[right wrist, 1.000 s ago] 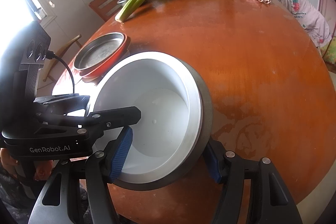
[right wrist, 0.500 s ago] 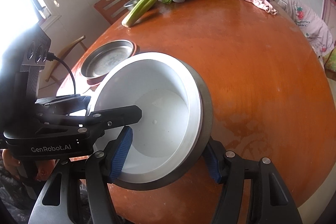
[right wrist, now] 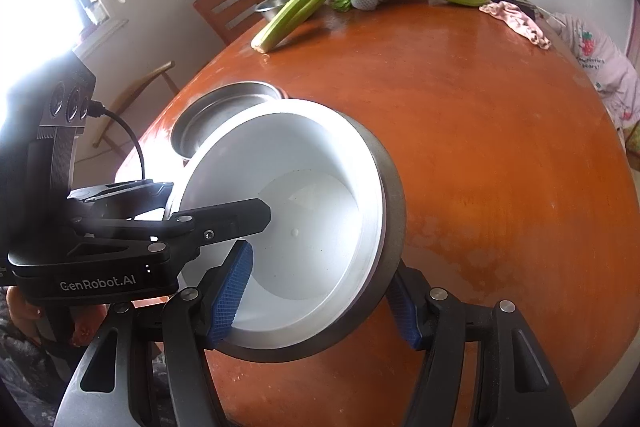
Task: Organize plates and bowls
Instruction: 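Carry the nested bowl stack over the silver pan on the orange plate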
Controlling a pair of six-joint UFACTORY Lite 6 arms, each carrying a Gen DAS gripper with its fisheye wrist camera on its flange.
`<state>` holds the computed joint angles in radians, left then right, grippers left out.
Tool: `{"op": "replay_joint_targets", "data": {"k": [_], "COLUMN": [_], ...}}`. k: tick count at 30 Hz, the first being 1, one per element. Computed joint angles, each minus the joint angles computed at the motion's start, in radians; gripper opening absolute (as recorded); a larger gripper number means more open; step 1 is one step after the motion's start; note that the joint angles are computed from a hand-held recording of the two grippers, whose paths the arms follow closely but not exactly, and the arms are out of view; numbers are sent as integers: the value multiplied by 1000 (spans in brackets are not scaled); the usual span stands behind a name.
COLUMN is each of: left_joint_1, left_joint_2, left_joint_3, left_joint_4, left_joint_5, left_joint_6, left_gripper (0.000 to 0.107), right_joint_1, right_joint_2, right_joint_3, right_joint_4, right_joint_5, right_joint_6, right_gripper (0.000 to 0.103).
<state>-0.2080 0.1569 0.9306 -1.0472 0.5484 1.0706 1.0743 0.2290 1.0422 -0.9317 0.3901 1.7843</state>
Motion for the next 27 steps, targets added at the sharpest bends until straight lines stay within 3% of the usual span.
{"op": "replay_joint_targets", "data": {"k": [27], "left_joint_1": [197], "left_joint_2": [16], "left_joint_3": [68], "left_joint_4": [41], "left_joint_5": [75], "left_joint_6": [17], "left_gripper": [55], "right_joint_1": [-63], "right_joint_2": [276], "right_joint_3": [405], "right_joint_4": [296], "right_joint_5": [21], "right_joint_6": [-470], "right_gripper": [66]}}
